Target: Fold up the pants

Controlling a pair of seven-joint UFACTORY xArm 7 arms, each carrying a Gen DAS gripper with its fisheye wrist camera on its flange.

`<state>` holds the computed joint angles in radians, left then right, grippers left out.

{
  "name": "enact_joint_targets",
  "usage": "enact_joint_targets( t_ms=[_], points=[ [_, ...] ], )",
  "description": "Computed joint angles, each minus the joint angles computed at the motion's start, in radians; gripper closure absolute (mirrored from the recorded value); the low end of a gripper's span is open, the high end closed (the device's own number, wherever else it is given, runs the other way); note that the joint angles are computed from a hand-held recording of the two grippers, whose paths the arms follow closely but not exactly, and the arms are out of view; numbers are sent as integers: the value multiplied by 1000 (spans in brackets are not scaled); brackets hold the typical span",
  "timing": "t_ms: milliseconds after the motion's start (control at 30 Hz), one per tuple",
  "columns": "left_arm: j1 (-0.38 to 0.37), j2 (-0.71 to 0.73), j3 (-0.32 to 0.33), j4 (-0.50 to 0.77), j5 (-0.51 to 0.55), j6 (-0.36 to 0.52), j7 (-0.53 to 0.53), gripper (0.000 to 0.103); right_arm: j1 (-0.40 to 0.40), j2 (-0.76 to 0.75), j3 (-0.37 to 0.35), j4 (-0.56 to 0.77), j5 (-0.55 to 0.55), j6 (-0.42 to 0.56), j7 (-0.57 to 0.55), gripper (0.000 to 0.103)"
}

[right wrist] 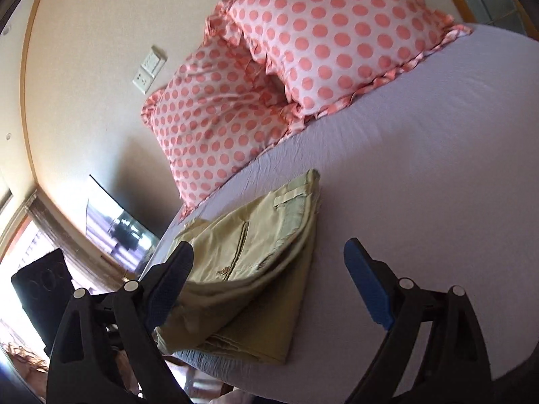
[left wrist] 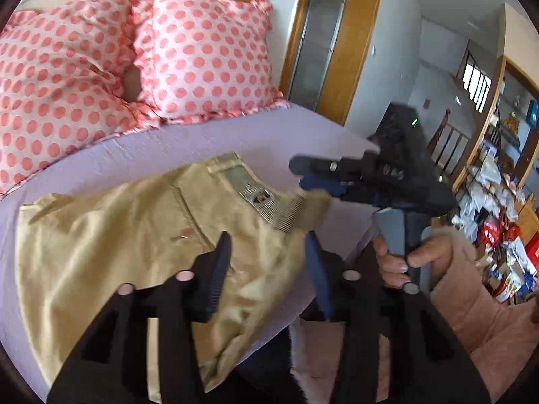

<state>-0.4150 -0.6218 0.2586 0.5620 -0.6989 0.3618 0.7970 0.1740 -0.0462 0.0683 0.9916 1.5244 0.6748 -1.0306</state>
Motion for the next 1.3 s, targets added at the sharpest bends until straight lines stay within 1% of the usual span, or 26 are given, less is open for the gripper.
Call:
enact_joint_targets(
  t_ms=[33, 67, 100, 133, 167, 200, 233, 300, 367, 400, 467, 567, 633, 667, 700, 767, 800, 833, 867, 933, 1000, 1033, 1067, 1133, 1200, 1300],
  points=[
    [41, -29, 2, -13, 9, -28, -11, 33, 2, 22, 3, 18, -35, 16, 23, 11],
    [102, -32, -14, -16, 40, -61, -47, 33, 5, 51, 8, 45, -82, 23, 55, 14],
    [190, -3, -39, -6, 92, -84, -110, 33, 9, 75, 16, 67, -131, 17, 90, 23],
    [273, 41, -61, 16, 143, -87, -184, 35, 11, 96, 23, 87, -177, 15, 121, 28],
    [332, 93, -56, 49, 180, -66, -244, 35, 11, 117, 29, 107, -218, 20, 145, 34],
    [353, 144, -24, 90, 193, -23, -275, 36, 13, 135, 37, 124, -250, 17, 161, 42],
    [365, 193, 6, 128, 195, 14, -289, 36, 19, 149, 47, 137, -293, -10, 180, 43],
    [411, 282, 15, 182, 212, 44, -316, 36, 17, 177, 59, 171, -332, -24, 203, 48],
    [428, 345, 34, 226, 178, 81, -282, 36, 13, 216, 69, 215, -368, -36, 247, 56],
    [424, 378, 49, 258, 135, 117, -242, 36, 4, 237, 75, 238, -370, -23, 259, 60],
    [430, 401, 55, 273, 77, 167, -183, 36, -19, 275, 86, 288, -389, 30, 285, 60],
    [442, 462, 55, 345, -10, 284, -117, 36, -27, 302, 95, 332, -464, 40, 345, 63],
    [460, 520, 41, 404, -34, 337, -111, 34, -43, 327, 108, 360, -459, 54, 355, 63],
    [468, 545, 33, 428, -67, 347, -87, 32, -55, 339, 116, 373, -448, 75, 352, 63],
    [480, 576, 27, 460, -92, 370, -70, 32, -65, 348, 123, 384, -445, 101, 347, 69],
    [512, 617, 18, 505, -165, 421, -44, 45, -87, 363, 135, 403, -433, 183, 328, 82],
    [529, 632, 11, 517, -185, 436, -48, 59, -93, 361, 139, 402, -421, 199, 314, 86],
    [545, 636, 2, 520, -196, 441, -51, 76, -98, 360, 142, 405, -405, 213, 299, 87],
    [561, 640, -5, 528, -209, 461, -43, 81, -102, 358, 144, 410, -389, 225, 288, 89],
    [587, 629, -28, 530, -202, 464, -48, 85, -103, 361, 146, 436, -358, 241, 265, 90],
    [602, 615, -60, 536, -172, 423, -64, 87, -89, 379, 148, 487, -362, 235, 256, 90],
    [611, 614, -75, 549, -166, 408, -69, 95, -79, 398, 150, 526, -374, 226, 261, 91],
    [622, 619, -88, 569, -165, 398, -73, 95, -70, 423, 153, 572, -389, 221, 270, 91],
    [635, 651, -112, 629, -147, 356, -103, 95, -51, 495, 161, 691, -429, 195, 303, 91],
    [640, 711, -136, 707, -112, 289, -144, 95, -38, 581, 175, 820, -473, 162, 337, 91],
    [645, 841, -168, 850, -15, 220, -245, 95, 4, 758, 168, 1076, -581, 135, 460, 91]
  ],
)
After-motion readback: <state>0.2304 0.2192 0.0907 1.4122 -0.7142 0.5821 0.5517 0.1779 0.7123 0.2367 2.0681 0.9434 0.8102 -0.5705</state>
